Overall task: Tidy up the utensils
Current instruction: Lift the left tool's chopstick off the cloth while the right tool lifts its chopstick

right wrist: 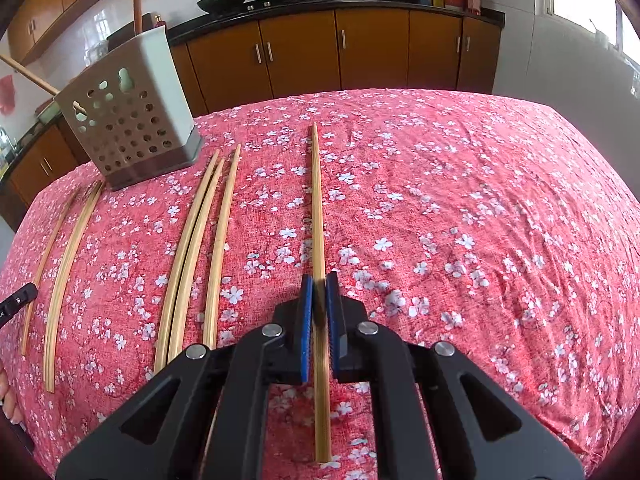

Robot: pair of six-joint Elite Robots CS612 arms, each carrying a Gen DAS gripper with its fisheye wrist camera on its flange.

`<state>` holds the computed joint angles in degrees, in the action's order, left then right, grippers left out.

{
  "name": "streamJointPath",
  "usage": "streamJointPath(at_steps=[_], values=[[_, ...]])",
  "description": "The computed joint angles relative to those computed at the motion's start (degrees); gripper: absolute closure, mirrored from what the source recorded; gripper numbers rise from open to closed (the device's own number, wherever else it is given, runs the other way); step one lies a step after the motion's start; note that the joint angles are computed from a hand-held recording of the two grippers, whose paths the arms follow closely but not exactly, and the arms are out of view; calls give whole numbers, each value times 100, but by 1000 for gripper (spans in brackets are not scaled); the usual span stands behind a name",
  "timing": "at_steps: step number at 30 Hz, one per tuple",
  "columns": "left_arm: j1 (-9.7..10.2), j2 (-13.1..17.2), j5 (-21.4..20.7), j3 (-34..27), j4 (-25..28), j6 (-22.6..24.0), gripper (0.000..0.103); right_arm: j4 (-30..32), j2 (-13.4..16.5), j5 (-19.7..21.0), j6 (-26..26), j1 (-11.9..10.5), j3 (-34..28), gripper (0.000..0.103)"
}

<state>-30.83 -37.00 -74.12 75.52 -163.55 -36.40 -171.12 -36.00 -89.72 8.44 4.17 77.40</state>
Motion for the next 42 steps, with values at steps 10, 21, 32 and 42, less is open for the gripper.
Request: streamJointPath(at_steps=[10, 21, 32, 42], values=[[-8, 4, 47, -19, 48, 33, 94, 5, -1, 15, -7, -2, -2, 95], [-125, -61, 340, 53, 279, 248, 94, -155, -173, 123, -115, -4, 344, 95], [-162, -210, 454, 240, -159, 424, 95, -667, -327, 217, -16, -49, 537, 95], [-206, -338, 674, 339, -533, 528, 95, -1025, -387, 181, -19, -32, 598, 95]])
